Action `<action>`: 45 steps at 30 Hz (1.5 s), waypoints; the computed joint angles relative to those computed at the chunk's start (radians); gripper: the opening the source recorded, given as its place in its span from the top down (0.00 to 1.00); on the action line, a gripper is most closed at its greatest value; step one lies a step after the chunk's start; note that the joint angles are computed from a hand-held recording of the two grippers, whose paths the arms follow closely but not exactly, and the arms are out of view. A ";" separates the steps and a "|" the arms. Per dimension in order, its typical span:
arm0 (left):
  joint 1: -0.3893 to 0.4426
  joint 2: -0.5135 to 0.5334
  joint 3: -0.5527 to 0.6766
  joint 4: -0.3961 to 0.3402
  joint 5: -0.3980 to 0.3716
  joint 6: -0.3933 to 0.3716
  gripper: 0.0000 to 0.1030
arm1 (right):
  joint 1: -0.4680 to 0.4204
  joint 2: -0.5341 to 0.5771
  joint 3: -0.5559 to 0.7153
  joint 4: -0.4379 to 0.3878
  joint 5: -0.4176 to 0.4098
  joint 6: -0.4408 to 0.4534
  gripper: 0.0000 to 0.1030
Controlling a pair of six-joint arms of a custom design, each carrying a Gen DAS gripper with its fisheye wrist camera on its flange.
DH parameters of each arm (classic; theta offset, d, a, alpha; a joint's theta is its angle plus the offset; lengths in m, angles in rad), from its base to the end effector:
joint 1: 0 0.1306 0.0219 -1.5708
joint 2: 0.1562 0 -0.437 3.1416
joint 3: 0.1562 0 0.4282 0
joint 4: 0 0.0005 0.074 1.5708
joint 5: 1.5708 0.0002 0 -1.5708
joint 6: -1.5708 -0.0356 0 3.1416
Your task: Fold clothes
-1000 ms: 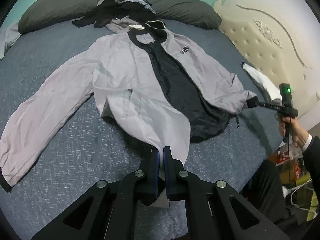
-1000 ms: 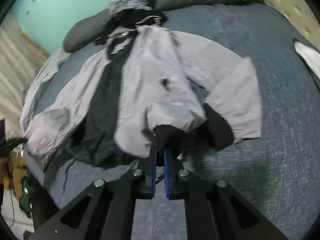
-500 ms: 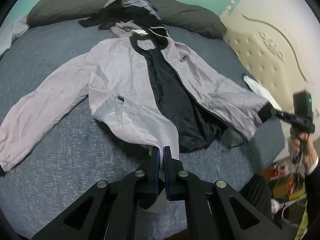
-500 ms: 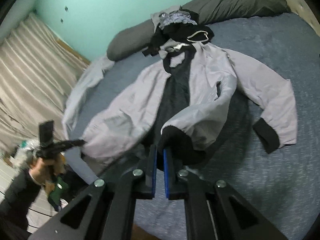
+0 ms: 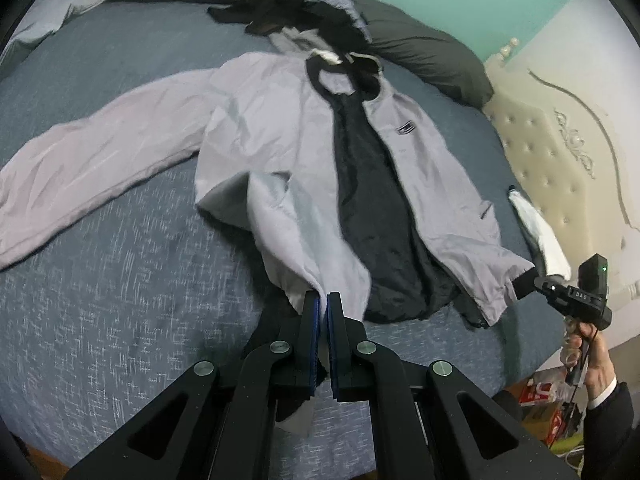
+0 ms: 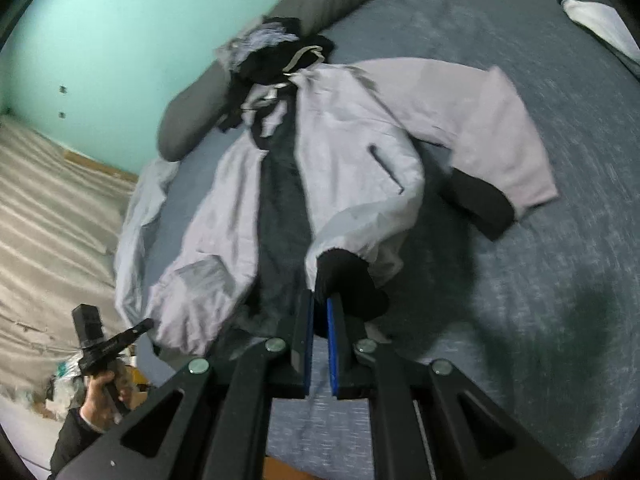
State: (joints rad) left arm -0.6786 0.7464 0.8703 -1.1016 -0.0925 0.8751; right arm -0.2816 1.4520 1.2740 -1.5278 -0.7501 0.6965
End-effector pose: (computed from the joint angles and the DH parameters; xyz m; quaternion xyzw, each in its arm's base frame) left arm 0.1863 -0.1466 0.4357 -0.1071 0.9494 -0.1731 0.2392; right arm 0.4350 -0.1011 0.3924 -0.1670 0.9136 0.3521 0.1163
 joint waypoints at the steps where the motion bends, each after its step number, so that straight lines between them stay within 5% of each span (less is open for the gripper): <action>1: 0.008 -0.001 -0.011 0.001 0.004 -0.001 0.96 | 0.002 -0.002 -0.008 0.025 0.028 0.003 0.95; 13: 0.055 0.010 -0.086 -0.042 0.012 -0.086 0.96 | 0.010 0.012 -0.054 0.180 0.240 0.036 0.92; 17: 0.067 0.005 -0.093 -0.050 0.023 -0.100 0.96 | 0.001 -0.001 -0.057 0.220 0.249 0.061 0.91; 20: 0.077 0.012 -0.094 -0.053 0.034 -0.112 0.96 | 0.004 -0.030 -0.069 0.279 0.283 0.088 0.74; 29: 0.097 0.008 -0.096 -0.040 0.045 -0.118 0.96 | 0.011 -0.029 -0.079 0.308 0.299 0.112 0.61; 31: 0.089 0.003 -0.094 -0.046 0.043 -0.113 0.96 | 0.024 -0.025 -0.086 0.307 0.298 0.097 0.39; 43: 0.101 0.014 -0.096 -0.034 0.056 -0.133 0.96 | 0.108 -0.001 -0.127 0.360 0.396 0.026 0.40; 45: 0.104 0.015 -0.096 -0.035 0.059 -0.139 0.96 | 0.108 0.005 -0.127 0.348 0.394 0.037 0.53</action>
